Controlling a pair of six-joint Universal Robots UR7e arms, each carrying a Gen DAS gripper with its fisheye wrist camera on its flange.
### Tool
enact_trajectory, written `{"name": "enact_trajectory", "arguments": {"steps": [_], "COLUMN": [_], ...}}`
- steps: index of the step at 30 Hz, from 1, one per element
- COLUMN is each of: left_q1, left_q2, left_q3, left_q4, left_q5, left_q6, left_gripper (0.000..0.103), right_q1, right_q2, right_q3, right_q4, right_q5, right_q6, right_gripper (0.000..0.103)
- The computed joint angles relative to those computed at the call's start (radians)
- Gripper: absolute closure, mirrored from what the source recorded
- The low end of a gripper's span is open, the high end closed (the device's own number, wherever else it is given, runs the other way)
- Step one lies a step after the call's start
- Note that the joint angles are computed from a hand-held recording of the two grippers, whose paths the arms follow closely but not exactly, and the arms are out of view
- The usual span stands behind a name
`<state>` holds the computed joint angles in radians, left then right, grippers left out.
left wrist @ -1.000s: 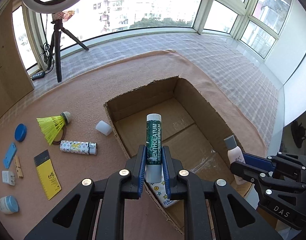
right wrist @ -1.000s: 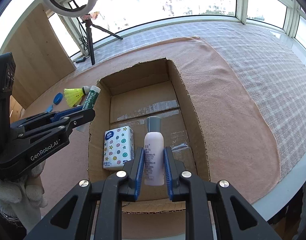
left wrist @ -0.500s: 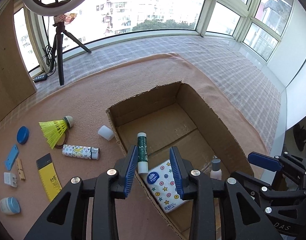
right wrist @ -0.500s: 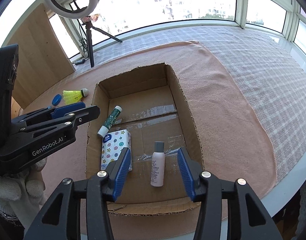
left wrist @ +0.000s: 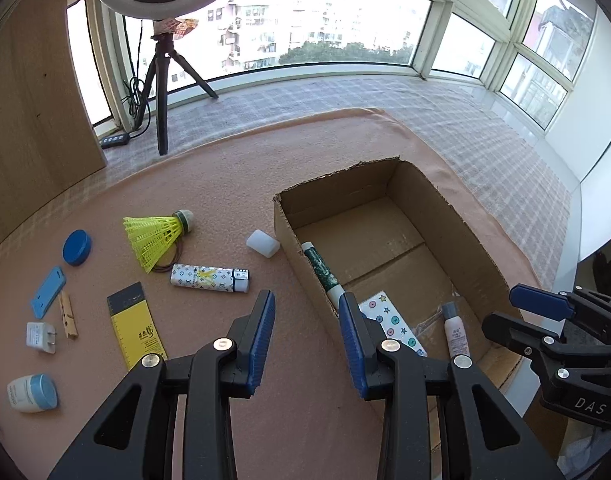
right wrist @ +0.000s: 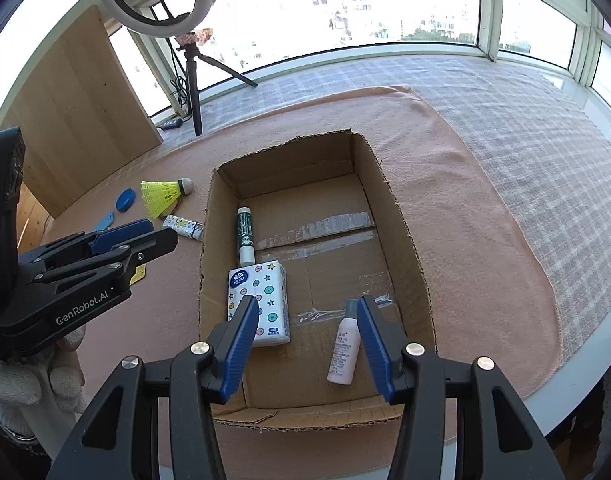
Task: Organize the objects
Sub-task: 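Carry both items into the box and open both grippers, then move the right tool to the yellow card and grasp it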
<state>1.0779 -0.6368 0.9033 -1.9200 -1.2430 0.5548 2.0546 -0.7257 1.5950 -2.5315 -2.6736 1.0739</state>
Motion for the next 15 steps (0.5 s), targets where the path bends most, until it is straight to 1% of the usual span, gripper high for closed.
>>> {"name": "enact_trajectory", "arguments": {"steps": [5,9,15], "left_q1": [0.032,0.06,0.1], "left_q2": [-0.009,-0.014,-0.022], "left_q3": [-0.037,-0.08,-0.146], "left_q4": [0.025,0.053,0.084], "left_q5": [0.028,0.048,0.078], "left_q6": [-0.009,-0.025,-0.046], "left_gripper": [0.067,0.067,0.067], "right_q1": [0.001,0.001,-0.004], "right_q2": [0.034,0.078,0.161], "right_q3": [-0.049,-0.117,-0.246], "right_q4": [-0.014,-0.032,-0.054], "right_q5": [0.008,0.019,0.055], "right_q6": [-0.045,-0.115,-0.231], "right_gripper": [0.056,0.056,0.056]}}
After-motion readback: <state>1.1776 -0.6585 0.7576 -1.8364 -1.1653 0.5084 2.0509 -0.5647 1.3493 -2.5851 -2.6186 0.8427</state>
